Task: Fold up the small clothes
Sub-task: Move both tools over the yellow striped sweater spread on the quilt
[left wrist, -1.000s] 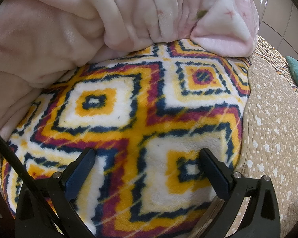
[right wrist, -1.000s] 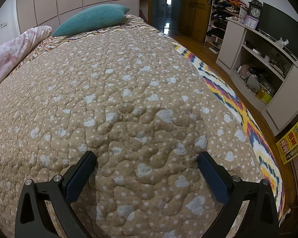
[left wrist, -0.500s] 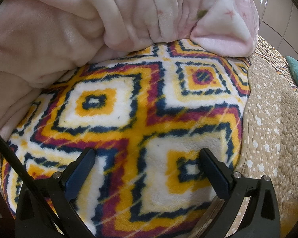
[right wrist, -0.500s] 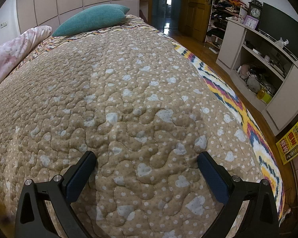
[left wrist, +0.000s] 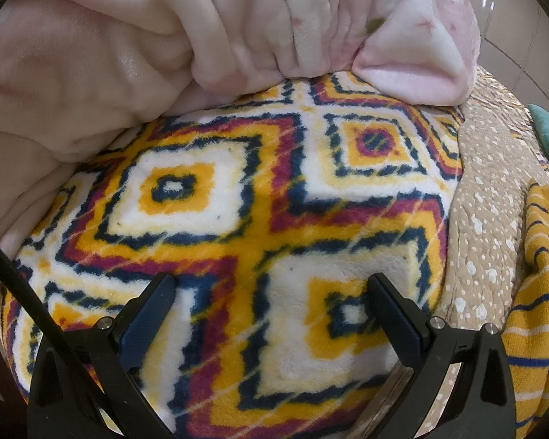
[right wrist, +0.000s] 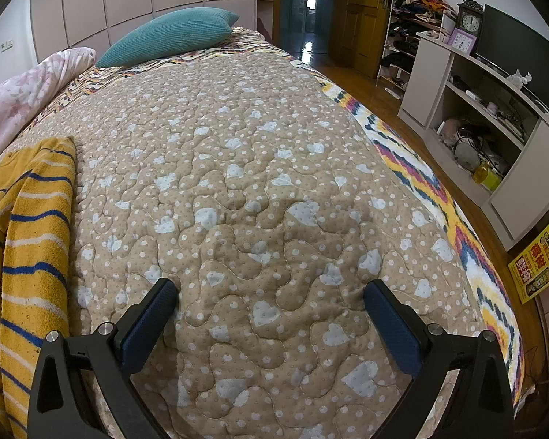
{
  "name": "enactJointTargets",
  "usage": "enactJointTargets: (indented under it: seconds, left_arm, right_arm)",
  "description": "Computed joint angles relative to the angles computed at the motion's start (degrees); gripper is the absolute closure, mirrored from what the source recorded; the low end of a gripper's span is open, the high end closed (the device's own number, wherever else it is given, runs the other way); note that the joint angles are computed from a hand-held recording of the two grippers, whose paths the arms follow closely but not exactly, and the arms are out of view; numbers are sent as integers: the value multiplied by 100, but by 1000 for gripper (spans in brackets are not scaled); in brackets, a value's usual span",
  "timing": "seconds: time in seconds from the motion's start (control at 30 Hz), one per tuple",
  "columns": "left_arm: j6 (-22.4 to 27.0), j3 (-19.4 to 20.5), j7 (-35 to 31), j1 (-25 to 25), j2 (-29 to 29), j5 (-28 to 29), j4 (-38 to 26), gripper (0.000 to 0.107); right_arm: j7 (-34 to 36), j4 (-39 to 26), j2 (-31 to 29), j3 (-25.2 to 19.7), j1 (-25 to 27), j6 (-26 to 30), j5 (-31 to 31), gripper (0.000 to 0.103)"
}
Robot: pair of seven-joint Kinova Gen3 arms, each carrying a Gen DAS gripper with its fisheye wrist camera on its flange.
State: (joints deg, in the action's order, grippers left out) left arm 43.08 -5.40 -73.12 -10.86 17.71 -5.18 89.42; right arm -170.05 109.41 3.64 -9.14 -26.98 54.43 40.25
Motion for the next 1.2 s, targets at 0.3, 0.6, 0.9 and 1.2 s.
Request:
enactJointTargets:
  seconds: [0.3,0.6,0.9,1.2]
  left_arm:
    - [-74,22,114,22,5,-71,12,4]
    - [-414,1889,1218,-1433,-578,-1241,489,4]
    - [-558,490,1294,738,-2431,-2235,1300,4]
    - [-112,605,-39,2079,-2780,-343,1481,5]
  right_arm:
    - [-3,-2,4,-2,2,2,2,0]
    - [627,-80,-48,111,259,-180,-461,0]
    - [657,-511,73,-166,255,538,-428,7]
    - [-648,-648,-689,-959,-1036,1333,800,8]
